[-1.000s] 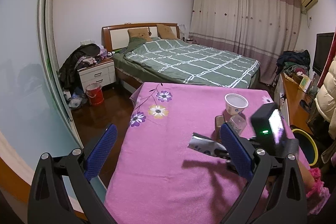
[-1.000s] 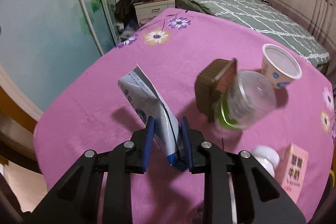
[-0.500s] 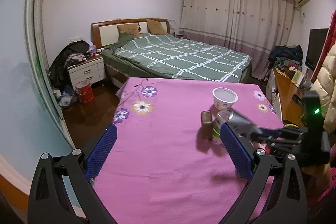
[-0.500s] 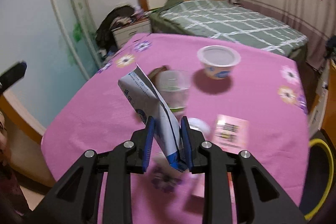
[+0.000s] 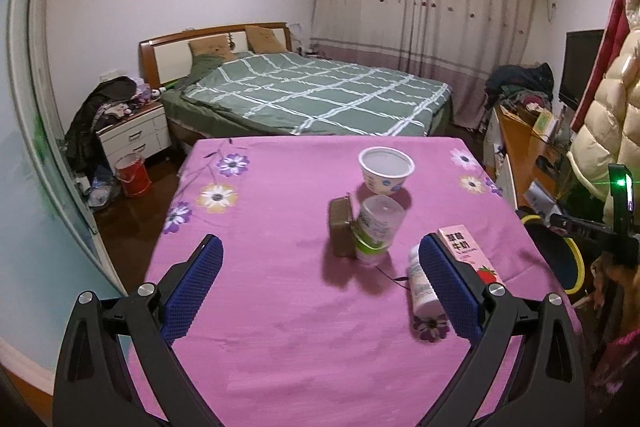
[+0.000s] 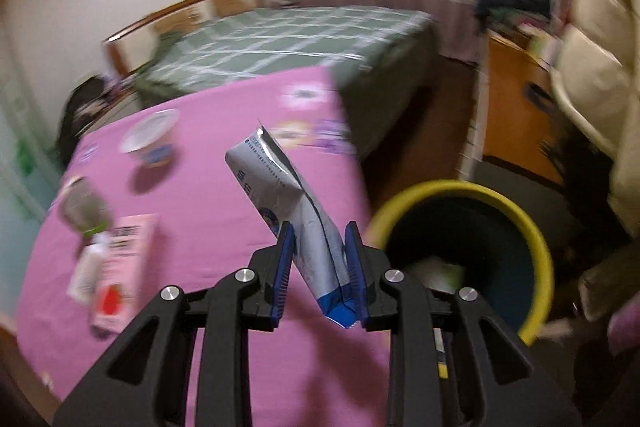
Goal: Collect trash
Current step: 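Carry the tube over the bin and open the right gripper, then grasp the white pill bottle with the left gripper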
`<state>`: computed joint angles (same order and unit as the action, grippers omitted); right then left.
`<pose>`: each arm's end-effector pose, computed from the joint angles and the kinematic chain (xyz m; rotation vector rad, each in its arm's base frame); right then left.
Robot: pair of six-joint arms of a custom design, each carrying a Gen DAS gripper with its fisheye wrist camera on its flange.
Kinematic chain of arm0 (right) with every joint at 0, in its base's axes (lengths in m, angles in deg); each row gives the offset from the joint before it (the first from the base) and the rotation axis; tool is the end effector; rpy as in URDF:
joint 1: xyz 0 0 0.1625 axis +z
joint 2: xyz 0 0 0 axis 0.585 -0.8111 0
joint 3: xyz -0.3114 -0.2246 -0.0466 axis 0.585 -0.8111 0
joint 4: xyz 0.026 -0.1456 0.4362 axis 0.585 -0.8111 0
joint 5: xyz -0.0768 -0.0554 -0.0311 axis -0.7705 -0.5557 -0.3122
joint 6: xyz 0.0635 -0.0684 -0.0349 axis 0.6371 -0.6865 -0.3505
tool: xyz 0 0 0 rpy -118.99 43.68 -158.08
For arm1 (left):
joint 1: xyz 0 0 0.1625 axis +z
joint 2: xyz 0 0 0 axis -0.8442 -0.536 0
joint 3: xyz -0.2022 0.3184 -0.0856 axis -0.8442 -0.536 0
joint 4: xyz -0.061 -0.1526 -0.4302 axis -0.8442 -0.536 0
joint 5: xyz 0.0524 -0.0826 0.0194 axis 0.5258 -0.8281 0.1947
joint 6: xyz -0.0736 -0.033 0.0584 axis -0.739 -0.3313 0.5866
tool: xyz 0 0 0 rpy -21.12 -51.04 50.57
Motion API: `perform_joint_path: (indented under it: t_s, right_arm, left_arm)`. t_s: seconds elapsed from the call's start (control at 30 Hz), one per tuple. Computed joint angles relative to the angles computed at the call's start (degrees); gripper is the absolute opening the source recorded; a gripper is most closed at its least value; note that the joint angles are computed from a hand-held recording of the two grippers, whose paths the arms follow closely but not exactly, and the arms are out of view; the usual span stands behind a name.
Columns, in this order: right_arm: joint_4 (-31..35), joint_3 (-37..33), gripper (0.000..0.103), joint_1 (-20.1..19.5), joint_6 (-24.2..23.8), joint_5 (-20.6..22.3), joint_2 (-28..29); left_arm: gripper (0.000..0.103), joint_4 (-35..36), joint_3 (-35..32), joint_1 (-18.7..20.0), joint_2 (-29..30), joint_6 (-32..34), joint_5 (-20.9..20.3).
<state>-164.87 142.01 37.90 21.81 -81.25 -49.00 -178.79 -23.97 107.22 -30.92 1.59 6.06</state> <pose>-0.1338 -0.8533 0.3575 0.3545 -2.3301 0.9231 -0.3332 -0.7301 -0.0133 0.3628 2.1285 -1.1534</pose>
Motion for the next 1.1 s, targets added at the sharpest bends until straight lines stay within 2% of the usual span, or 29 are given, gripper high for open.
perform_joint_path:
  t_s: [0.13,0.27,0.3,0.33,0.37,0.4,0.53,0.7,0.93,1.0,1.1]
  right_arm:
    - [1.5,-7.2,0.026,-1.9,3.1,-4.1,3.3]
    - [3.7,-12.5,0.027,-3.3,5.0,-5.7,5.8]
    - [4.2,-13.8,0.032,-3.7,5.7,-6.0,6.4]
    - [4.8,-15.0,0.044,-3.9,6.3,-6.3,7.1]
    - [5.2,-16.5,0.050,-3.9,6.6,-6.6,8.0]
    - [4.9,-16.6,0.053,-4.2,6.8,-6.5,8.1]
    - [5.4,-17.6,0.053,-4.5,7.3,-5.7,8.5]
    - [4.6,-15.6,0.053,-4.4,6.9,-4.7,7.3]
    - [3.5,-12.5,0.053,-4.2,6.7,-3.6,5.4]
    - [3.6,-12.4,0.053,-4.1,6.6,-3.5,5.4]
    - [4.3,-12.9,0.053,-4.2,6.9,-3.6,5.7]
  left_arm:
    - [0.097,3.2,-3.8,0.3,2.5,-0.2,-1.4]
    - [0.097,5.1,-5.9,0.5,4.0,0.0,-2.3]
    - [0.097,5.2,-5.8,0.4,4.0,-0.1,-2.4]
    - [0.097,5.7,-6.4,0.4,4.5,0.0,-2.5]
    - [0.097,5.8,-6.5,0.4,4.5,-0.1,-2.5]
    - [0.097,6.2,-6.9,0.4,4.8,-0.1,-2.6]
    - [0.097,7.7,-7.9,0.5,5.4,-0.6,-3.0]
    - [0.097,10.3,-9.3,1.1,6.5,-1.3,-4.5]
    - [0.097,17.1,-15.1,2.8,10.6,-2.8,-7.6]
    - [0.094,20.5,-17.8,3.4,12.5,-3.7,-8.3]
    - [0.084,24.3,-21.0,4.2,14.7,-4.7,-9.5]
